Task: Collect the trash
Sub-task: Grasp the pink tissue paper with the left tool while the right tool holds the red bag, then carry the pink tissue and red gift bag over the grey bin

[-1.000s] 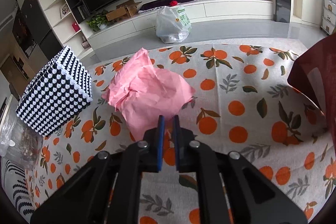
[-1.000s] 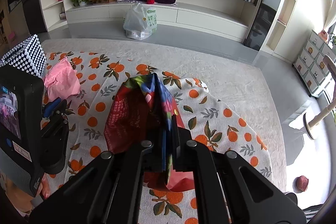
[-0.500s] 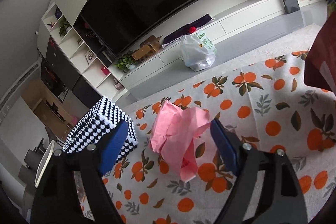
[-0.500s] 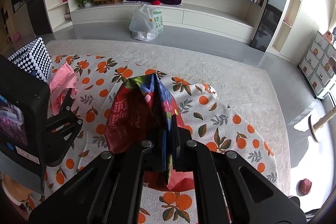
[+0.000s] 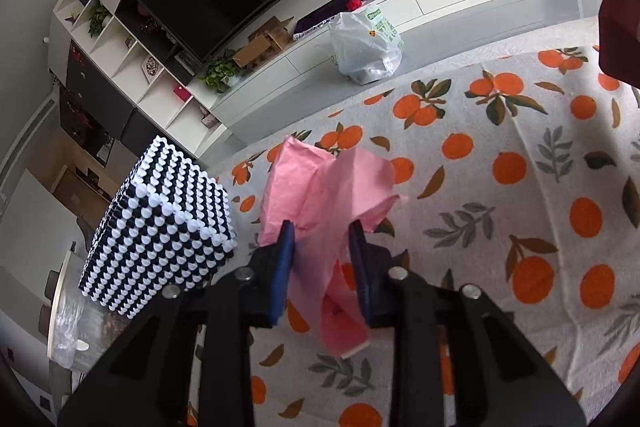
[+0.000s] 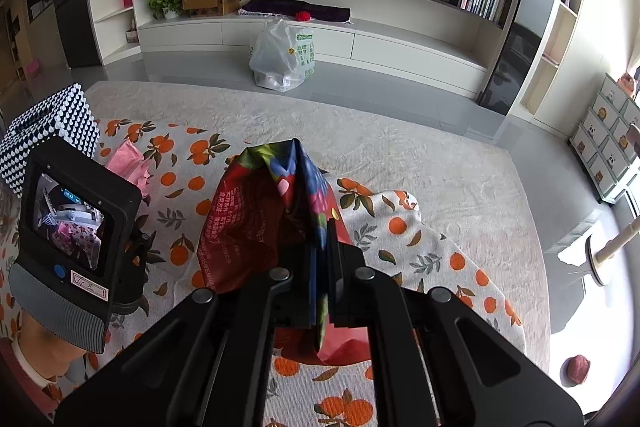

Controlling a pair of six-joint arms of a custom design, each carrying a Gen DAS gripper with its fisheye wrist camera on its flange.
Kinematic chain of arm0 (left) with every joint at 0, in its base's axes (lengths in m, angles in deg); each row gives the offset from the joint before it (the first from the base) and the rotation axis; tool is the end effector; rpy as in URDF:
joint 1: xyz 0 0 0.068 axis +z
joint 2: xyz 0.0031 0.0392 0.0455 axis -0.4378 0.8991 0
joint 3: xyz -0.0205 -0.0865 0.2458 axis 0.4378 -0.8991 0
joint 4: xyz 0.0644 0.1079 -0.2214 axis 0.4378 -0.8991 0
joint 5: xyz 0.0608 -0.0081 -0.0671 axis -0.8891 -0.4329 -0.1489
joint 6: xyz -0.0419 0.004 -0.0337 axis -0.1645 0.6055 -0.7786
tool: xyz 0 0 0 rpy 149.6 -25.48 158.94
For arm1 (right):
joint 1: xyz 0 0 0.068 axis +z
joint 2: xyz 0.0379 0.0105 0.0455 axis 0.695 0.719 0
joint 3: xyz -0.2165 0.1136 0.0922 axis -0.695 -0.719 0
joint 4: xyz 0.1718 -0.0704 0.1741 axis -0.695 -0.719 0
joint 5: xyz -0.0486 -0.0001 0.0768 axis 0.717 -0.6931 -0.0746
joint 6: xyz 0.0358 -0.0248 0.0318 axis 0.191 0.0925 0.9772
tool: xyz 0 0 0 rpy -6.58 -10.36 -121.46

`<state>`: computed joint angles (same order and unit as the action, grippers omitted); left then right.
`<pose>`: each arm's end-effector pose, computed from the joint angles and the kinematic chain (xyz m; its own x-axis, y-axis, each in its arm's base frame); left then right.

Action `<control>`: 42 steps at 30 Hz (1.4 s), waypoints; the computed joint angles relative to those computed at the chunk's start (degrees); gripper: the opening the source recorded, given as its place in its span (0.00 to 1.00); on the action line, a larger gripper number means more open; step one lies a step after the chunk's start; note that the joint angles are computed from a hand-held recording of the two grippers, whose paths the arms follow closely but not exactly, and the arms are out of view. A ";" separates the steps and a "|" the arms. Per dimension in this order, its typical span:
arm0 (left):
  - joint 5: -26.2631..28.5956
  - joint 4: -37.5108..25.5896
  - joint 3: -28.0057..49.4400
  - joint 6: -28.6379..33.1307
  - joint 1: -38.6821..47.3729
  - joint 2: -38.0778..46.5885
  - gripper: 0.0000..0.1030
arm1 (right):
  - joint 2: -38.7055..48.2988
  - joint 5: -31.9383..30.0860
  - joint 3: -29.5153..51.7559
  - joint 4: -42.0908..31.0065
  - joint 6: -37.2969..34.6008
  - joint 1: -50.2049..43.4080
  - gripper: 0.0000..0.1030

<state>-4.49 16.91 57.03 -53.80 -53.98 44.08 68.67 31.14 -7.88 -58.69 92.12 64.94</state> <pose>0.3334 -0.1501 0.0586 -0.6919 0.4149 -0.5908 0.0138 0.8258 0.5638 0.2843 0.0958 0.1566 -0.7216 -0.0377 -0.6913 0.0393 0.9947 -0.0952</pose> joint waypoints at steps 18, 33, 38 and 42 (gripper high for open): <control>4.91 -8.56 -15.79 -5.56 -1.28 -25.33 0.04 | -4.91 0.60 -0.40 -5.79 2.86 3.95 0.03; -4.83 -57.49 -14.66 -43.55 -31.89 -52.81 0.05 | -38.53 4.65 -8.55 -30.00 10.06 8.95 0.03; -9.18 -74.27 -4.44 -61.81 -46.77 -47.97 0.05 | -56.78 5.41 -8.82 -45.66 9.88 7.04 0.03; -11.31 -83.49 5.99 -72.43 -57.24 -39.75 0.05 | -72.33 -5.89 -7.04 -57.88 -2.24 -11.10 0.03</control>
